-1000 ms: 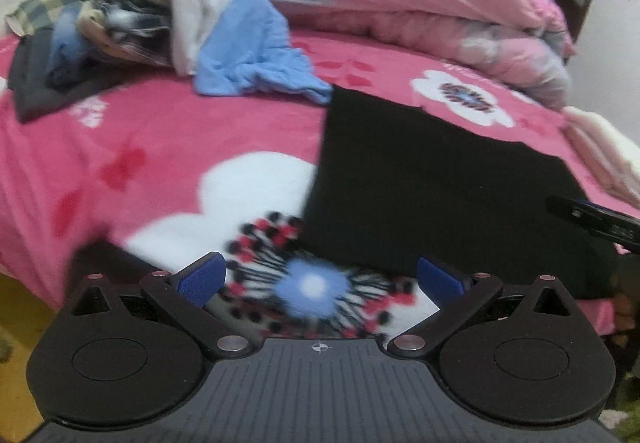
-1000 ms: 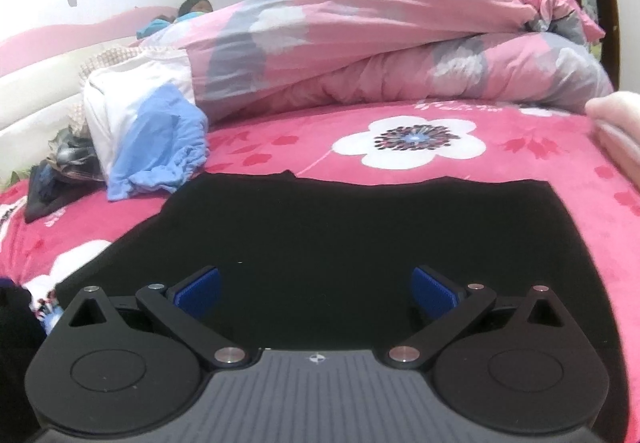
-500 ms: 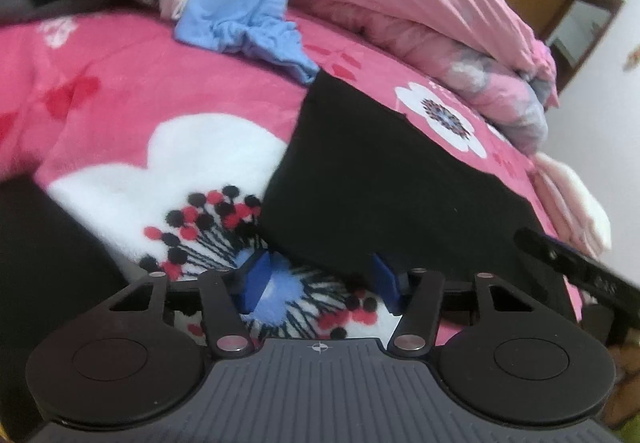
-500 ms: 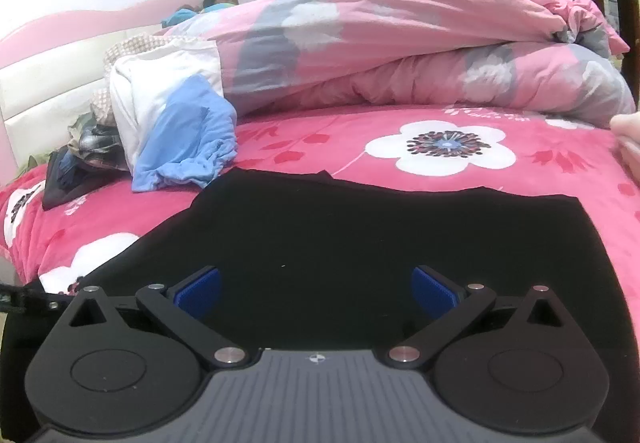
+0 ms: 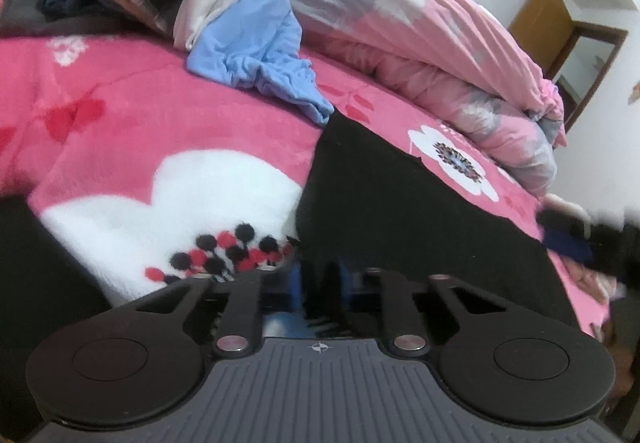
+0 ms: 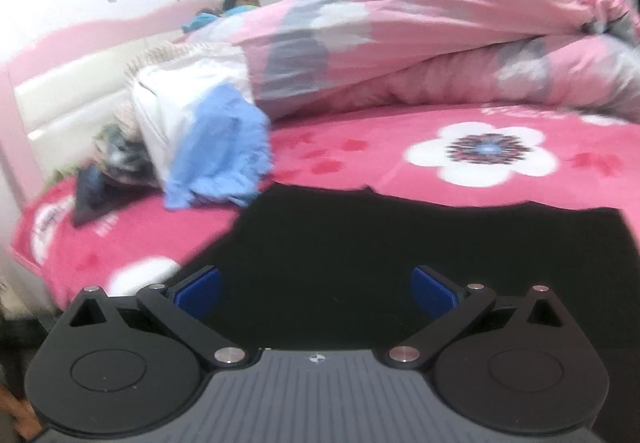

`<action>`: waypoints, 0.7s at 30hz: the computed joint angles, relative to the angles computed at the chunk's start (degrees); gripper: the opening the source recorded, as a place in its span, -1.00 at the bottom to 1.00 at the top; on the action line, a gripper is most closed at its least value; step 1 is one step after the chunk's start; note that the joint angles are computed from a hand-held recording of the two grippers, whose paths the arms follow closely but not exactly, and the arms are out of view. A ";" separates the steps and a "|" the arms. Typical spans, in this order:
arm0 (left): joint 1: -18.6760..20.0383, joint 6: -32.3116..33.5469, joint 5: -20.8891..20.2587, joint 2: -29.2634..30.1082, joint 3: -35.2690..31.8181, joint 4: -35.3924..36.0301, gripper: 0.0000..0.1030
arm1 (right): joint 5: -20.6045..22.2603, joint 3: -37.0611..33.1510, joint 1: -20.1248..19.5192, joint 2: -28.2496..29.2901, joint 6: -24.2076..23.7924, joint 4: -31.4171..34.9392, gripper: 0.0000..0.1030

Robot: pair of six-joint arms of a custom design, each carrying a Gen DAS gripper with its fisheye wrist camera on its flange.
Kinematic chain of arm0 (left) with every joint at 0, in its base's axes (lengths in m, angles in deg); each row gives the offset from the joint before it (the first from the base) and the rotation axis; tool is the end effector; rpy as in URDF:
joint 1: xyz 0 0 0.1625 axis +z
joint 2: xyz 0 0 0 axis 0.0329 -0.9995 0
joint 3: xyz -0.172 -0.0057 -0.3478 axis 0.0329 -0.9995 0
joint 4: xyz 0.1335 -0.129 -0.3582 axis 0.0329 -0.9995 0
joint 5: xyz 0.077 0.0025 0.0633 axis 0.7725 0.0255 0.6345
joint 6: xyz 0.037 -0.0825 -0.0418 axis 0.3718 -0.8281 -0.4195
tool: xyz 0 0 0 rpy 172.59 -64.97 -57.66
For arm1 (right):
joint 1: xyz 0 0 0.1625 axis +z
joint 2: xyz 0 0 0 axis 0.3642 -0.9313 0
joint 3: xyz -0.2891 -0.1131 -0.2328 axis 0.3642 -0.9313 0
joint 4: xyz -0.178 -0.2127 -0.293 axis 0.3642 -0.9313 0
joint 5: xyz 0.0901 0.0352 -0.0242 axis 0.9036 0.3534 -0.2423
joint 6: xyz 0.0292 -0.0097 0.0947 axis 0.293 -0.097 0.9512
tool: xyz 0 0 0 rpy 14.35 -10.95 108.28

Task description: Fold clothes

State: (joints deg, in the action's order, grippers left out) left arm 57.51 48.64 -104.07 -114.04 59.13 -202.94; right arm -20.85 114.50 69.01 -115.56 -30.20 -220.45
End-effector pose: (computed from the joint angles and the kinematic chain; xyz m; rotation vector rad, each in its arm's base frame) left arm -0.1646 -0.6033 0.1379 0.6056 2.7489 -1.0668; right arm 0.1199 -0.4613 0.2812 0.5548 -2.4161 1.2058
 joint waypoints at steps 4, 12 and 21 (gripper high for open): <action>0.08 5.79 -2.74 0.12 1.56 -5.81 -0.91 | 0.66 -9.17 1.55 5.19 5.27 9.94 0.86; 0.84 13.01 -10.16 0.56 2.33 -9.88 -0.92 | -4.07 -27.37 4.61 18.94 8.61 25.37 0.68; 1.50 15.46 -15.35 1.61 1.34 -10.91 -0.92 | -18.12 -39.75 9.07 30.04 -1.49 35.68 0.68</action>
